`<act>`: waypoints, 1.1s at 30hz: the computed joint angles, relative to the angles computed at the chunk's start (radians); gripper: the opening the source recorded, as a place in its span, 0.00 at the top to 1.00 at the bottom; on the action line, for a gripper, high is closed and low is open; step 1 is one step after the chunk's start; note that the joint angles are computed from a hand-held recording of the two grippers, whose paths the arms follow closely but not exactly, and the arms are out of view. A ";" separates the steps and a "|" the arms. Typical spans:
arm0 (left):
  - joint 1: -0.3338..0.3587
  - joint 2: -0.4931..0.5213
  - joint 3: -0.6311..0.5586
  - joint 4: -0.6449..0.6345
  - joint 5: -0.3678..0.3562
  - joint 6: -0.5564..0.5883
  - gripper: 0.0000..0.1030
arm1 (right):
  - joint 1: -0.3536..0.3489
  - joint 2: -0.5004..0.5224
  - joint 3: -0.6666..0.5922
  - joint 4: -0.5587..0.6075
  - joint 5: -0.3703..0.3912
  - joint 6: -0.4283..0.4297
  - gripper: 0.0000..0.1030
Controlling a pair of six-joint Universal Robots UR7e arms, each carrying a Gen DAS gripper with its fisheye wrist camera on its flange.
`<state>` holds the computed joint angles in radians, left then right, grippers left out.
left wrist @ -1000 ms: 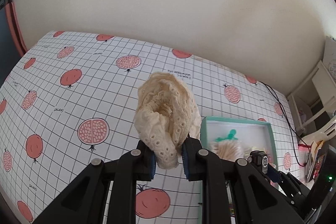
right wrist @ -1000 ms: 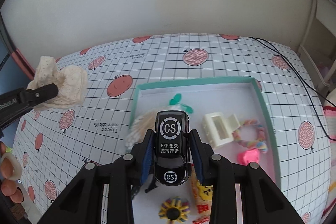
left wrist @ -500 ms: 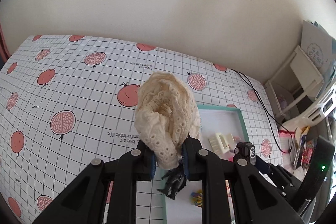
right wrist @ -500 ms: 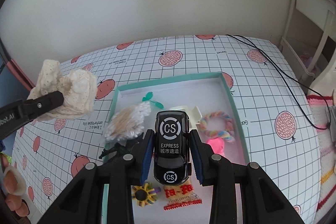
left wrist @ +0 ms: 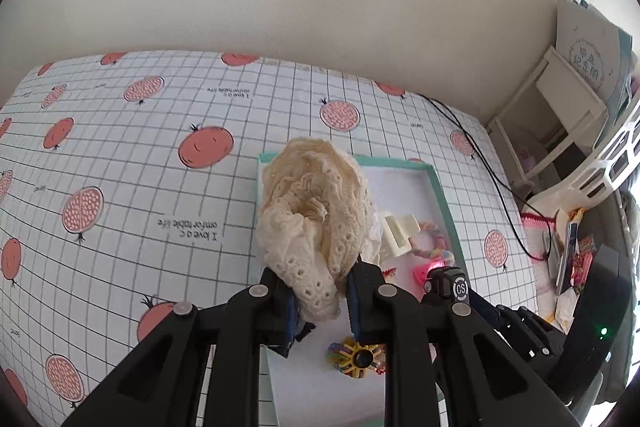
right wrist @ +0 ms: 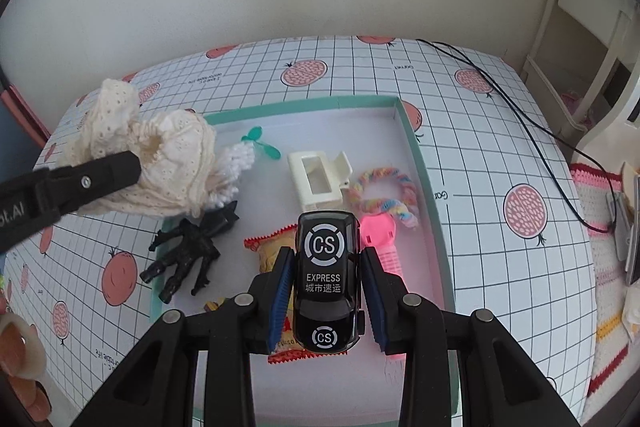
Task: Organize objects
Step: 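Carry the lace cloth with the left gripper while the right carries the car over the tray, then lower the lace cloth into the tray and open the left gripper while the right releases the car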
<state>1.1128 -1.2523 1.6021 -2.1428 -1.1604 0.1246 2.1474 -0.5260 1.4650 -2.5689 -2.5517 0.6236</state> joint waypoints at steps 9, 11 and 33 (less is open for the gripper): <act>0.006 -0.011 0.037 0.043 -0.011 0.018 0.80 | -0.009 -0.019 0.028 0.055 0.023 0.063 0.65; 0.008 -0.015 0.050 0.043 -0.008 0.020 0.80 | -0.012 -0.026 0.037 0.062 0.031 0.079 0.65; -0.006 0.013 0.115 0.057 0.137 -0.139 0.80 | -0.029 -0.028 0.047 0.103 0.061 0.101 0.64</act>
<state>1.1066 -1.2396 1.7173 -2.0857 -1.0237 -0.0145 2.1179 -0.5541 1.5125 -2.4662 -2.4903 0.7247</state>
